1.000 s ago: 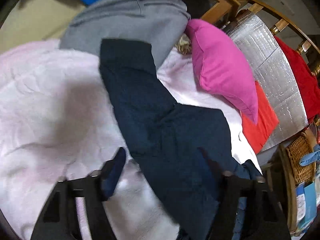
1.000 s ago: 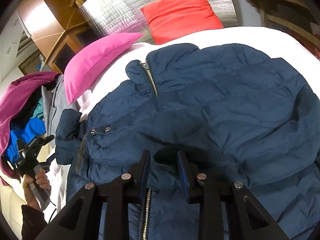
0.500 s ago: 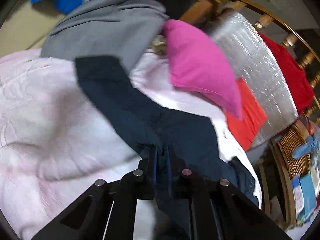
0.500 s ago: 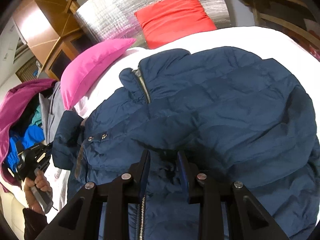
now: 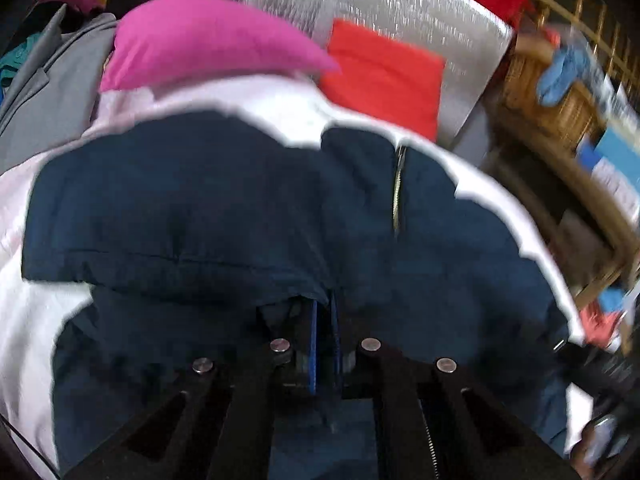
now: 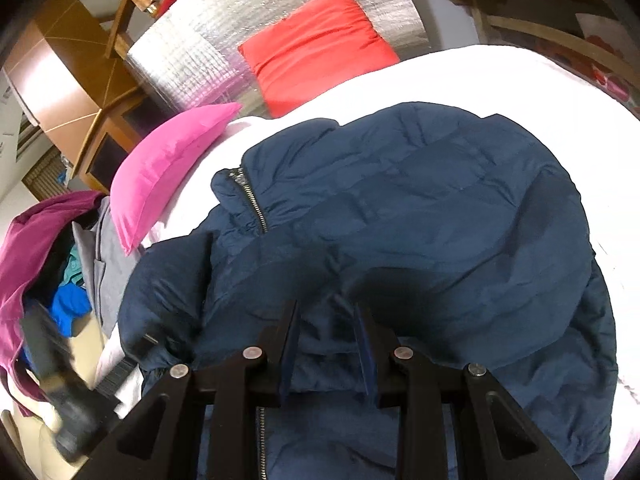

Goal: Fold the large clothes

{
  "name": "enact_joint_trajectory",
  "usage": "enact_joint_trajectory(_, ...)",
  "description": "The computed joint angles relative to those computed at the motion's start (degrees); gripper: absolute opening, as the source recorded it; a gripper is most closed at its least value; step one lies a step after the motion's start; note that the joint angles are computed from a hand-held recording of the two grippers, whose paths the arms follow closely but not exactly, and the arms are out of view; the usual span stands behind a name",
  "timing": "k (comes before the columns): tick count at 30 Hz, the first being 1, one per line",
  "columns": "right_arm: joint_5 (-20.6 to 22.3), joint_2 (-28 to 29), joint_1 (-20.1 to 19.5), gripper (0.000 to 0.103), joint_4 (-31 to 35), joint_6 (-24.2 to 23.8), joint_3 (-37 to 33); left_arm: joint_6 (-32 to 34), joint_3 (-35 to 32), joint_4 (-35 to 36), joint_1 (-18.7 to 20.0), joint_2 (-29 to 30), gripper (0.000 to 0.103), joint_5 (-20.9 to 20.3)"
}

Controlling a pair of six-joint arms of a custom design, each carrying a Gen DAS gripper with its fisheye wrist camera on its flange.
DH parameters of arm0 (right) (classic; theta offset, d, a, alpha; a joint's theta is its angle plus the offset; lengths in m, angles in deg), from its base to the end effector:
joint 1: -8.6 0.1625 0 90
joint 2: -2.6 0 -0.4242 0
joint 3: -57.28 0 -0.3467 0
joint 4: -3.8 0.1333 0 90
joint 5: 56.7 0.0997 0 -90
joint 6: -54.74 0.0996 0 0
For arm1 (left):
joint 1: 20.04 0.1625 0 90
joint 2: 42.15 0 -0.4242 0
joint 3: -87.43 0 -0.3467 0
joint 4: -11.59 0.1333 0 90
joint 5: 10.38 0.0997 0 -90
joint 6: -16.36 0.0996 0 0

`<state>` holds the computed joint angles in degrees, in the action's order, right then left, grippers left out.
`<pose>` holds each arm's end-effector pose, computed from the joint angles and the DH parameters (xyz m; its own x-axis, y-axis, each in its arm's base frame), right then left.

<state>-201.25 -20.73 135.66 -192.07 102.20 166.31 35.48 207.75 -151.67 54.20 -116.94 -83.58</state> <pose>0.3604 -0.3907 -0.0351 -0.8442 0.4671 0.2629 0.0833 0.5988 -0.7965 0.0238 -0.5125 0.2864 -0.8263 0.4024 -0.3941 0.5409 0.7621 -0.3558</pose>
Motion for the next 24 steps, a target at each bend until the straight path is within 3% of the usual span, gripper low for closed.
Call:
enact_joint_trajectory(3, 0.0, -0.5, -0.1, 0.030, -0.7, 0.2, 0.7, -2.6, -2.4, 5.3, 1.6, -2.2, 0.007, -3.5)
enact_joint_trajectory(5, 0.5, -0.8, 0.0, 0.030, -1.8, 0.0, 1.2, -4.2, -4.0, 10.3, 2.5, -4.5, 0.014, -5.6)
enact_joint_trajectory(6, 0.5, -0.9, 0.1, 0.030, -1.9, -0.1, 1.3, -4.5, -4.6, 11.9, 3.0, -5.6, 0.028, -6.7)
enact_joint_trajectory(7, 0.5, -1.0, 0.2, 0.030, -1.9, -0.2, 1.4, -4.7, -4.5, 12.5, 3.3, -7.6, 0.053, -7.0)
enact_joint_trajectory(9, 0.6, -1.2, 0.3, 0.030, -2.1, -0.2, 1.6, -4.8, -4.3, 10.7, 4.1, -10.0, 0.075, -7.7)
enact_joint_trajectory(13, 1.4, -1.3, 0.3, 0.030, -2.8, 0.3, 2.1, -8.6, -8.6, 10.4, 8.9, -11.7, 0.076, -12.9)
enact_joint_trajectory(18, 1.1, -0.9, 0.6, 0.030, -1.4, 0.0, 1.2, -20.1, -18.2, 16.8, 16.0, -5.8, 0.077, -18.1)
enact_joint_trajectory(24, 0.9, -0.7, 0.2, 0.030, -0.5, -0.3, 0.9, -24.6, -24.7, 17.8, 18.7, 0.7, 0.077, -22.4)
